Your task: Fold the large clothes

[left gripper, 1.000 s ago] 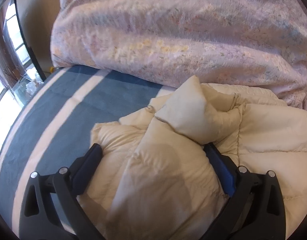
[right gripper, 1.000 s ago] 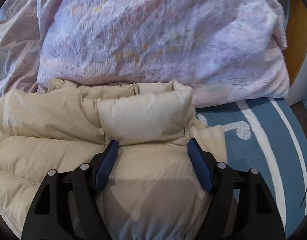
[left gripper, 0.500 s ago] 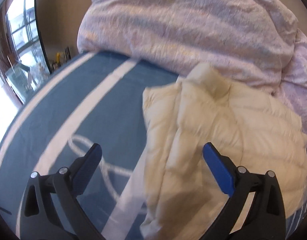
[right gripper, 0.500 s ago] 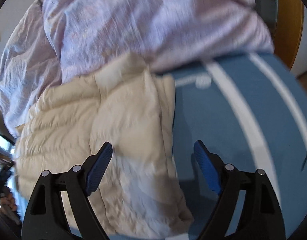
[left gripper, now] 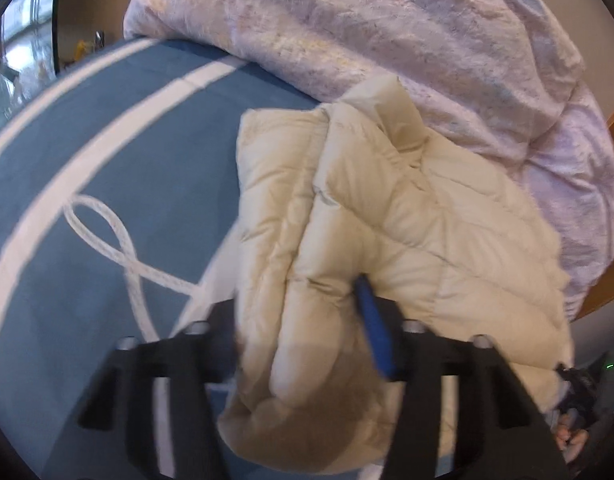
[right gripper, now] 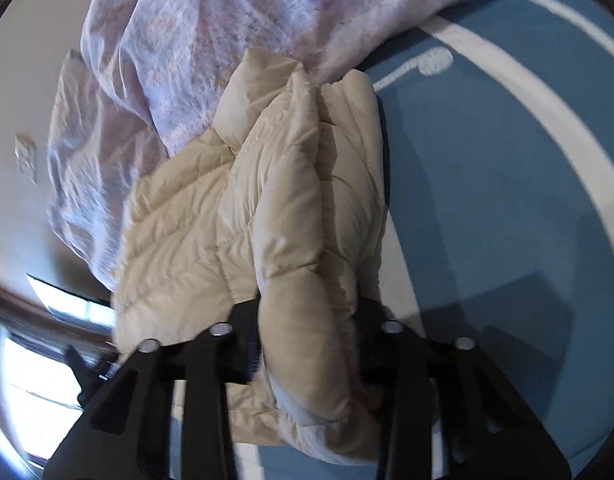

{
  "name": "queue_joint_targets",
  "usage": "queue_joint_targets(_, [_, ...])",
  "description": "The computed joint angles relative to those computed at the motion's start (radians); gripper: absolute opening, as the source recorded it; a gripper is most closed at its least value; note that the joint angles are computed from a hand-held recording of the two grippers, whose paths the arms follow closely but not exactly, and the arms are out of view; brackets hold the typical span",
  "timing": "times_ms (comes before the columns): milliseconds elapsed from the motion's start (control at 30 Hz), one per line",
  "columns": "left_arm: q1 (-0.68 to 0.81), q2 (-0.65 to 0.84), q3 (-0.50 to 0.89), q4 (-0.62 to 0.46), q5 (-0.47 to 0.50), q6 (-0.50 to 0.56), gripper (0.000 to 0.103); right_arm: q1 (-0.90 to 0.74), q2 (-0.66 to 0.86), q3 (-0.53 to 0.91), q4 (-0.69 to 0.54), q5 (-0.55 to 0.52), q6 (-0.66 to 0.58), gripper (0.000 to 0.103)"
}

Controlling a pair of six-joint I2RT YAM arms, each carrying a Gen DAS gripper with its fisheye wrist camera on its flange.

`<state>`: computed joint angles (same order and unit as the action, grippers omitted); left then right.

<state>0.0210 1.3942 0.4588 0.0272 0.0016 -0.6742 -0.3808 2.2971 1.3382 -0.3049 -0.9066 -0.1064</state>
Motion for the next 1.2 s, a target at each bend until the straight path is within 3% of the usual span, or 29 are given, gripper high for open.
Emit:
queue_joint_targets(67, [0.004,-0.042,-0.032,0.014,0.014,-0.006,0.028,-0.02,0.0,0.0,-0.021,-0.04,-0.007,0.021])
queue_joint_targets(167, [0.017,-0.127,-0.061,-0.023,0.04,0.004,0.021,-0.03,-0.041,-0.055,-0.021,-0.05,-0.027,0.017])
queue_joint_targets(300, [0.049,-0.273,-0.108,-0.121,0.076,0.033,0.02,-0.048,-0.096,-0.112,-0.082,-0.055,-0.095,0.016])
queue_joint_targets(500, [0.122,-0.564,-0.209,-0.32,0.157,0.089,0.02,-0.128,-0.147,-0.203,-0.225,-0.07,-0.29,0.016])
queue_joint_targets(833, [0.23,-0.909,-0.266,-0.628,0.233,0.18,0.021,-0.175,-0.243,-0.353,-0.227,-0.018,-0.386,0.017])
queue_joint_targets(900, [0.26,-0.926,-0.268,-0.656,0.26,0.215,0.023,-0.174,-0.285,-0.397,-0.176,0.022,-0.377,0.024])
queue_joint_targets(1000, [0.27,-0.942,-0.27,-0.679,0.248,0.208,0.035,-0.146,-0.439,-0.541,0.047,0.173,-0.269,0.053])
queue_joint_targets(1033, [0.276,-0.936,-0.27,-0.68,0.248,0.206,0.044,-0.133,-0.52,-0.616,0.159,0.24,-0.231,0.057])
queue_joint_targets(1100, [0.294,-0.912,-0.268,-0.671,0.252,0.207,0.058,-0.102,-0.665,-0.743,0.332,0.347,-0.184,0.057])
queue_joint_targets(1200, [0.331,-0.871,-0.267,-0.649,0.28,0.218,0.071,-0.062,-0.794,-0.828,0.402,0.358,-0.16,0.057])
